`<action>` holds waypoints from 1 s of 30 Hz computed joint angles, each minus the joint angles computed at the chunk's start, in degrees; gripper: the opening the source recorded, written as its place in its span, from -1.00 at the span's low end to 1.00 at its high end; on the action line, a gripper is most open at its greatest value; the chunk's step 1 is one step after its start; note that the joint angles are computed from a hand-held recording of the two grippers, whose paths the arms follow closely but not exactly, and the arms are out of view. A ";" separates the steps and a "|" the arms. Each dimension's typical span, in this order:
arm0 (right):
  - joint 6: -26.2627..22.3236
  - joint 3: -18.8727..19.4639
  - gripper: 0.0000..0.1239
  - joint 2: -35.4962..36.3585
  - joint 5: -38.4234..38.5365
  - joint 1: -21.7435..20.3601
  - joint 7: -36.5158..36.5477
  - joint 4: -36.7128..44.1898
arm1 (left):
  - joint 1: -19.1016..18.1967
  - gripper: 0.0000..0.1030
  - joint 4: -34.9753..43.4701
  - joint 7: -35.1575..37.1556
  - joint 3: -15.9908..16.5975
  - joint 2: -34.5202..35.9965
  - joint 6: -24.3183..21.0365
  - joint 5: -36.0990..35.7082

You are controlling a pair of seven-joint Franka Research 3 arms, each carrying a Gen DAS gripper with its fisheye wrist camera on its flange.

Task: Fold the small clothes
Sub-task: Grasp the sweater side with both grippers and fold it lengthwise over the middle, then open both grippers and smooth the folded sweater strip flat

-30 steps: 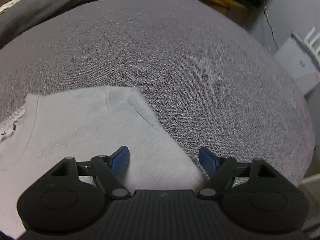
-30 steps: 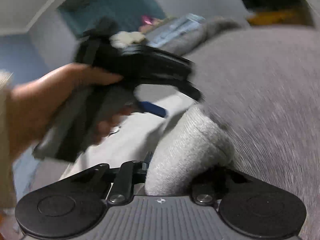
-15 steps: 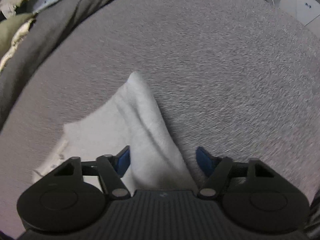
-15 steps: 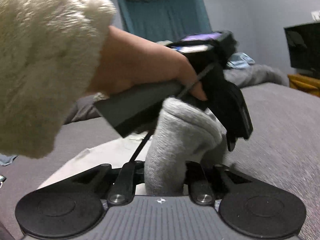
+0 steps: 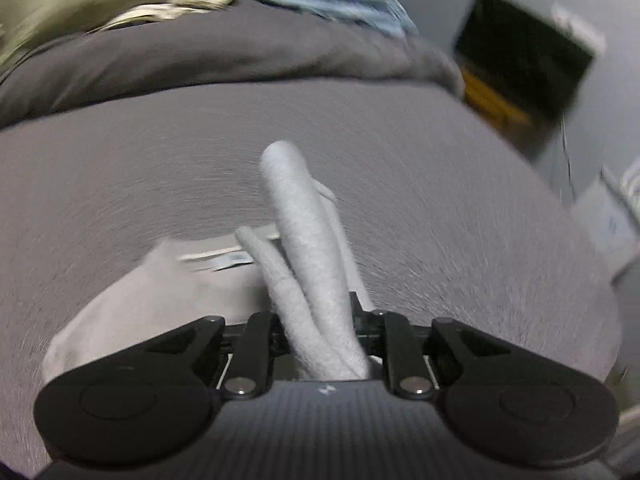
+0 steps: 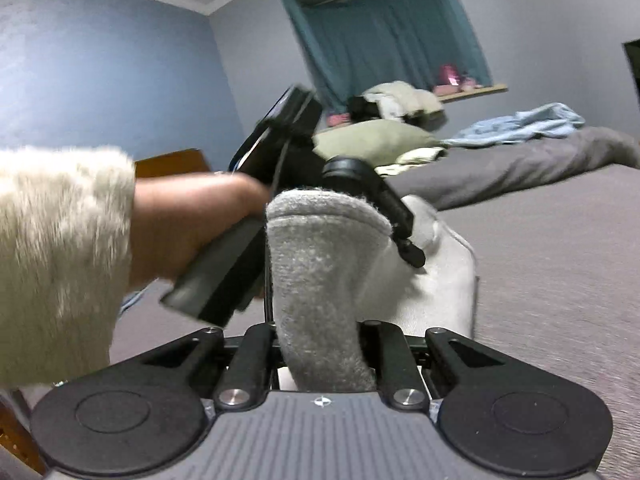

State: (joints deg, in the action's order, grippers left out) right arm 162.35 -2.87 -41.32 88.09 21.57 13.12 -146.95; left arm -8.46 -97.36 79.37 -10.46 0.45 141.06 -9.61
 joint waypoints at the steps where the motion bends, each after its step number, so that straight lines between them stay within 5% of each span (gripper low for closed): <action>1: -0.69 0.77 -0.74 0.43 -0.28 0.20 0.72 0.58 | 0.59 -0.75 -3.63 1.57 0.55 -2.31 2.76 -2.98; 6: -1.45 2.26 -0.74 1.99 -5.67 4.47 2.96 1.73 | -0.19 -0.75 -21.49 9.83 6.47 -13.28 13.14 -18.79; 10: -4.11 2.86 -0.74 4.11 -14.47 6.14 7.79 1.88 | -3.66 -0.75 -31.29 17.51 12.67 -17.93 16.71 -28.93; 14: -2.76 8.61 -0.74 1.86 -18.34 5.71 13.36 -1.70 | -7.26 -0.75 -35.89 25.95 15.43 -18.01 21.35 -39.42; 21: 6.81 4.02 -0.74 3.32 -16.30 17.94 7.58 -2.24 | -10.56 -0.75 -37.63 43.52 20.18 -21.90 23.74 -56.98; 26: 8.63 3.80 -0.74 3.51 -19.23 21.65 9.35 -3.25 | -3.84 -0.76 -39.99 37.46 17.12 -22.27 18.22 -47.88; 30: 7.87 4.39 -0.73 7.00 -23.47 21.09 12.90 -1.69 | -5.25 -0.75 -41.75 41.85 18.13 -22.96 19.84 -54.17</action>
State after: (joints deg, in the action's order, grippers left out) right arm 170.23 1.52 -34.32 64.62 42.66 26.02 -148.64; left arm -13.72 -139.10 121.21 7.66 -22.51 160.90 -63.78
